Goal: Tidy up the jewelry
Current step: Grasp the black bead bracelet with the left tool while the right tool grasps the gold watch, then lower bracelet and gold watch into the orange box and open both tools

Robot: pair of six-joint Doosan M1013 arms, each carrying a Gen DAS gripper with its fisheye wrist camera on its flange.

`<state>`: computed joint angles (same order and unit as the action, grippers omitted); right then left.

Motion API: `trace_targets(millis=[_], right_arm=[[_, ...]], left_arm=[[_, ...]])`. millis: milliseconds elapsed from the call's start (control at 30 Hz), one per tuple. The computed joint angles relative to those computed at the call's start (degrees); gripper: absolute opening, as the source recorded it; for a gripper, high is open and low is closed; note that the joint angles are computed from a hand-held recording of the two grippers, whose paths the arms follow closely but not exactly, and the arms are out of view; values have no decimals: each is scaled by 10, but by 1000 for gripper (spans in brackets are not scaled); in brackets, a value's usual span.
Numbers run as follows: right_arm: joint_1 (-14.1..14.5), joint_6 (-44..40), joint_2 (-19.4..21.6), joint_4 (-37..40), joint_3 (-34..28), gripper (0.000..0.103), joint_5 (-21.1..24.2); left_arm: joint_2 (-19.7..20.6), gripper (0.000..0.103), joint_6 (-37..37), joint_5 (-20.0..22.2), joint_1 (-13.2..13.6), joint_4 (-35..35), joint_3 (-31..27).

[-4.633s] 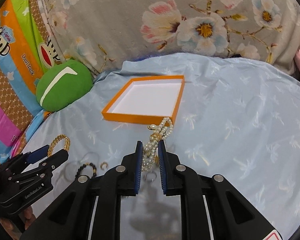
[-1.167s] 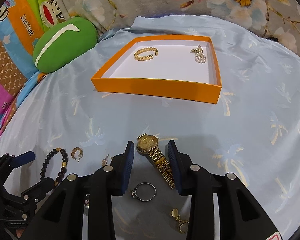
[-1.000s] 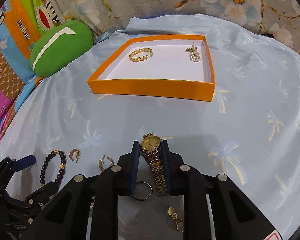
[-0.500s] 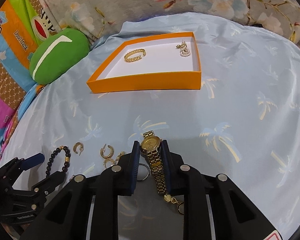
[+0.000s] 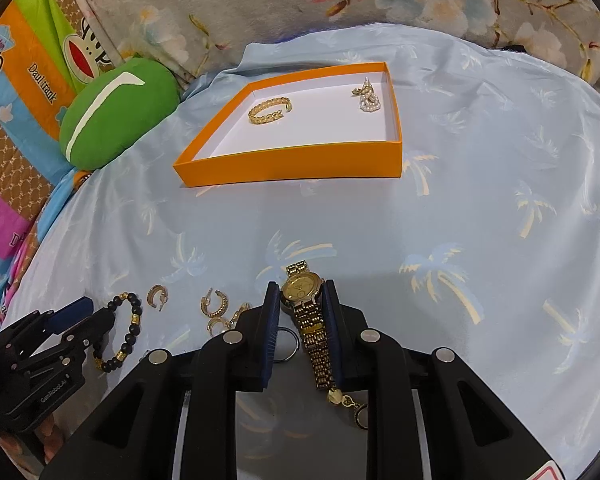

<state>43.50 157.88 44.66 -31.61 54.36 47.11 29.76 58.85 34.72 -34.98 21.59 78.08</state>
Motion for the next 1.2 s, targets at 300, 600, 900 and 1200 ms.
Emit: trace_targets(millis=[300,600,900,1200], right_arm=[[1,6,-1,-6,2,20,-2],[9,25,-5,-42,6,20,-5],[7,47,-18,-67,11,20,-22],[-16,14,0,-91,-56,20,3]], left_arm=[[-5,7,35,-20,4,-38,7],[-14,7,70,-35,4,-85,8],[-11,7,83,-43,4,-89,-31],[50,7,112,-32,9,-92,-165]])
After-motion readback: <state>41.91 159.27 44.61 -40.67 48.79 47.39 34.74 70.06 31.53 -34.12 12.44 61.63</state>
